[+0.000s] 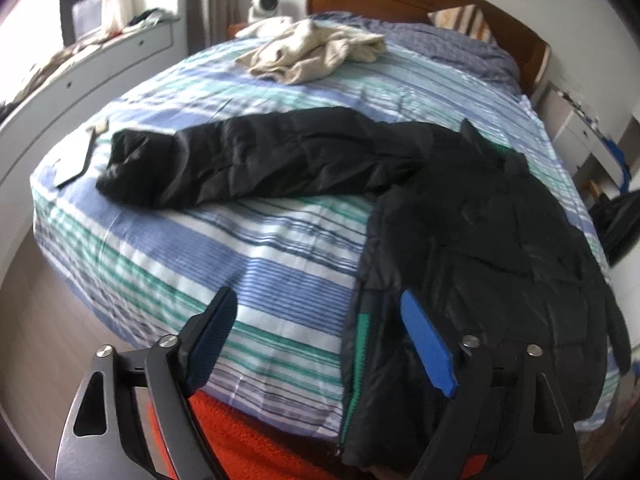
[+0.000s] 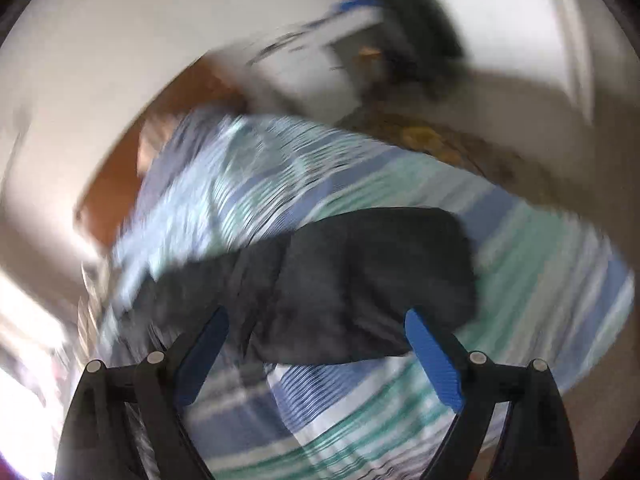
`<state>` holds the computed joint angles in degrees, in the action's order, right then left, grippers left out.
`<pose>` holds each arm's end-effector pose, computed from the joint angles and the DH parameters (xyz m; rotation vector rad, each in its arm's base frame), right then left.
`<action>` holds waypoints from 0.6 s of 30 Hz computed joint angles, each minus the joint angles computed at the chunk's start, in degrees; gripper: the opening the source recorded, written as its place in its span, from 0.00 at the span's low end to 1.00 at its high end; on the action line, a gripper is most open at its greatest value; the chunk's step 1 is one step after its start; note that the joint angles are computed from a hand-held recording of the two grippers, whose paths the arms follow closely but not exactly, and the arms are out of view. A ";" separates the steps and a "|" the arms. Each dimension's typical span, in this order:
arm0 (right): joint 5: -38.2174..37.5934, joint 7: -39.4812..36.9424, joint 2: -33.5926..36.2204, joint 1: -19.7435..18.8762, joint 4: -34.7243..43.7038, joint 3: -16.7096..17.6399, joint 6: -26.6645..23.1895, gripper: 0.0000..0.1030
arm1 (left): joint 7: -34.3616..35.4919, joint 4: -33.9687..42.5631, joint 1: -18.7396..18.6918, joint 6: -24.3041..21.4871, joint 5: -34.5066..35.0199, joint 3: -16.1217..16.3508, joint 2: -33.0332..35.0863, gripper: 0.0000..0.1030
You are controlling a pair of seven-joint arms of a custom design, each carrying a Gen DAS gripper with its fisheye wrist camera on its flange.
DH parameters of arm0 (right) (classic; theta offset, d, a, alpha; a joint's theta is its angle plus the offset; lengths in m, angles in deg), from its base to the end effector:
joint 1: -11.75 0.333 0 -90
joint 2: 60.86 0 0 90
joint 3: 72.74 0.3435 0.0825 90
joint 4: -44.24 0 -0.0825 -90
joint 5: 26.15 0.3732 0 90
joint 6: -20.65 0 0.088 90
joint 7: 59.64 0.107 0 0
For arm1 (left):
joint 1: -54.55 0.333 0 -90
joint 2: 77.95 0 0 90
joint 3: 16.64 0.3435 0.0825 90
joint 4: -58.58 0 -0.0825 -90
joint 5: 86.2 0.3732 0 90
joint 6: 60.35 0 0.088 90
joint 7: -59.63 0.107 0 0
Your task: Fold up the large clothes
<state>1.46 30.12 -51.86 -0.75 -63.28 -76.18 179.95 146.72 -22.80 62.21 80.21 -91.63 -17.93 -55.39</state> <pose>0.6113 -0.1935 0.5436 -1.0604 2.1549 -0.4959 0.7196 0.0837 0.5754 -2.0709 1.6592 -0.6911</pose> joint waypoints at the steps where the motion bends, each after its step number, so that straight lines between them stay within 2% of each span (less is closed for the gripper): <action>1: -5.75 3.79 1.28 1.62 1.95 -2.16 -4.36 0.89 | 0.82 -1.02 -0.24 0.87 0.49 -0.16 -0.56 0.88; 2: -13.70 11.59 3.61 3.38 5.46 -4.59 -11.40 0.89 | 1.14 -1.38 -0.51 1.18 0.98 -0.12 -0.73 0.88; 3: -19.03 17.89 4.78 3.63 6.96 -5.02 -16.29 0.89 | 1.81 -2.29 -0.94 1.63 1.96 -0.04 -1.20 0.88; 4: -21.63 20.76 5.05 3.90 7.30 -5.14 -17.99 0.89 | 2.37 -3.22 -1.42 1.88 3.10 0.12 -1.73 0.88; 7: -28.76 22.08 0.20 5.92 1.66 -3.61 -11.30 0.89 | 5.85 -6.53 -1.30 3.30 2.46 -1.07 -3.96 0.89; 8: -29.16 20.52 -1.55 6.53 0.33 -2.42 -9.79 0.89 | 7.60 -7.13 -0.91 3.46 1.11 -1.70 -4.40 0.89; 9: -26.09 15.78 -3.32 6.84 -0.87 -0.50 -8.04 0.89 | 10.37 -7.80 -0.56 3.72 -0.93 -2.90 -4.80 0.90; 11: -15.72 3.81 -5.48 8.11 -2.28 2.76 -4.78 0.89 | 15.25 -8.44 -0.65 4.50 -3.91 -4.45 -4.87 0.92; 13: -3.23 -10.87 -5.78 10.21 -1.09 6.30 -4.58 0.89 | 20.18 -8.83 -1.98 6.44 -4.91 -5.71 -3.89 0.92; 15: -2.73 -14.41 -4.04 13.94 1.07 6.44 -5.40 0.89 | 25.37 -9.32 -2.59 8.44 -6.98 -7.21 -2.48 0.94; 16: -3.60 -15.28 -2.55 15.21 2.20 6.78 -6.29 0.89 | 26.12 -9.10 -3.36 8.53 -6.83 -6.92 -1.71 0.95; 17: -5.94 -15.14 -0.61 16.46 3.28 6.97 -8.20 0.89 | 25.16 -8.62 -5.19 8.37 -4.43 -5.64 -0.30 0.95; 18: -10.45 -12.21 1.07 17.81 3.49 6.40 -10.89 0.89 | 23.11 -6.99 -7.59 6.10 -0.24 -3.56 1.91 0.96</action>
<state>-8.99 17.91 -50.79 17.06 -59.80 -69.78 169.06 169.83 -29.79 54.62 86.31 -91.87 -21.49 -53.48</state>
